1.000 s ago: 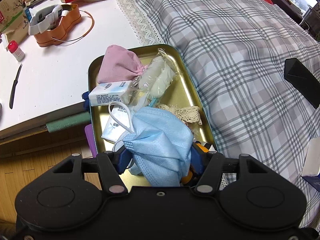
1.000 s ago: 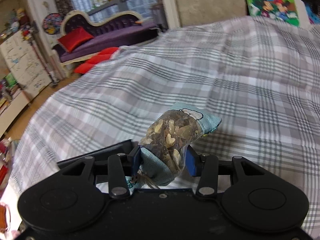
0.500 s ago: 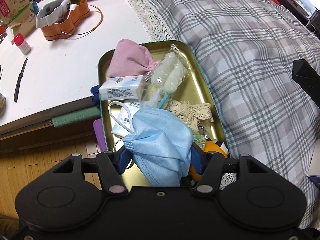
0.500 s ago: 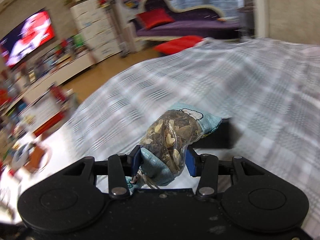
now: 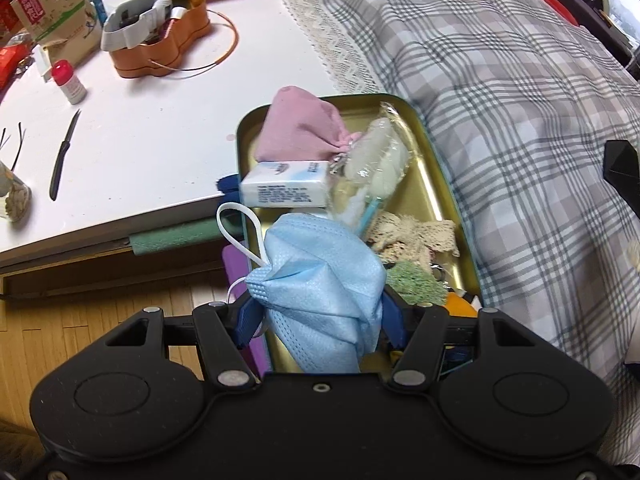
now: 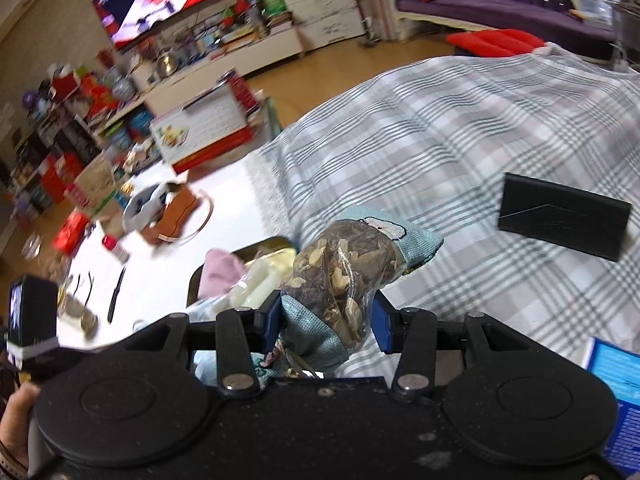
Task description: Organize soft objects
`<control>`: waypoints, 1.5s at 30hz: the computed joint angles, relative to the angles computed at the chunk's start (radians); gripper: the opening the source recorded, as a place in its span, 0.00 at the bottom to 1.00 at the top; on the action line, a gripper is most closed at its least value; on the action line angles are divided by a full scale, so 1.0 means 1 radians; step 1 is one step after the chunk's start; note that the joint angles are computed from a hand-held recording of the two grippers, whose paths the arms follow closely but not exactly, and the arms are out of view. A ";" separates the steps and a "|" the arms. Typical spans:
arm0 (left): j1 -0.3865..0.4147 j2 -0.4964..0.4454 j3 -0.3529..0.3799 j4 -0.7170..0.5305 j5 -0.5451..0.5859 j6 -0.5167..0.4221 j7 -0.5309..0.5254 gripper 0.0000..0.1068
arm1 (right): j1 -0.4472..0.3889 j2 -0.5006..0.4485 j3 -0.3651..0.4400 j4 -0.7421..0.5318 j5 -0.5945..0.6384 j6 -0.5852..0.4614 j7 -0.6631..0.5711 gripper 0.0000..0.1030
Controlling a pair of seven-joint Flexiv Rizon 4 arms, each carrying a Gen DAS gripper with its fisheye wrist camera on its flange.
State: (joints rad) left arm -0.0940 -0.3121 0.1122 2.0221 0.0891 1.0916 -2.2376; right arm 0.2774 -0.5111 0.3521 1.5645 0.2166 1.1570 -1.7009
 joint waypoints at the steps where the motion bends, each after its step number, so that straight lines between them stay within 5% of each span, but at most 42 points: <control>1: 0.000 0.001 0.003 0.001 0.003 -0.002 -0.003 0.54 | 0.005 0.000 0.002 0.001 -0.005 -0.005 -0.004 0.43; 21: 0.063 -0.036 -0.006 -0.048 -0.075 0.014 0.099 0.53 | 0.140 -0.083 -0.028 -0.101 -0.078 -0.172 0.022 0.43; 35: 0.042 -0.022 -0.062 0.099 -0.229 0.091 0.171 0.56 | 0.191 -0.181 -0.050 -0.197 -0.179 -0.182 0.090 0.50; 39: 0.024 -0.038 -0.044 0.096 -0.220 0.104 0.141 0.66 | 0.180 -0.167 -0.044 -0.172 -0.172 -0.151 0.080 0.55; 45: -0.004 -0.047 -0.020 0.075 -0.181 0.082 0.077 0.69 | 0.175 -0.122 -0.078 -0.095 -0.208 -0.097 0.094 0.55</control>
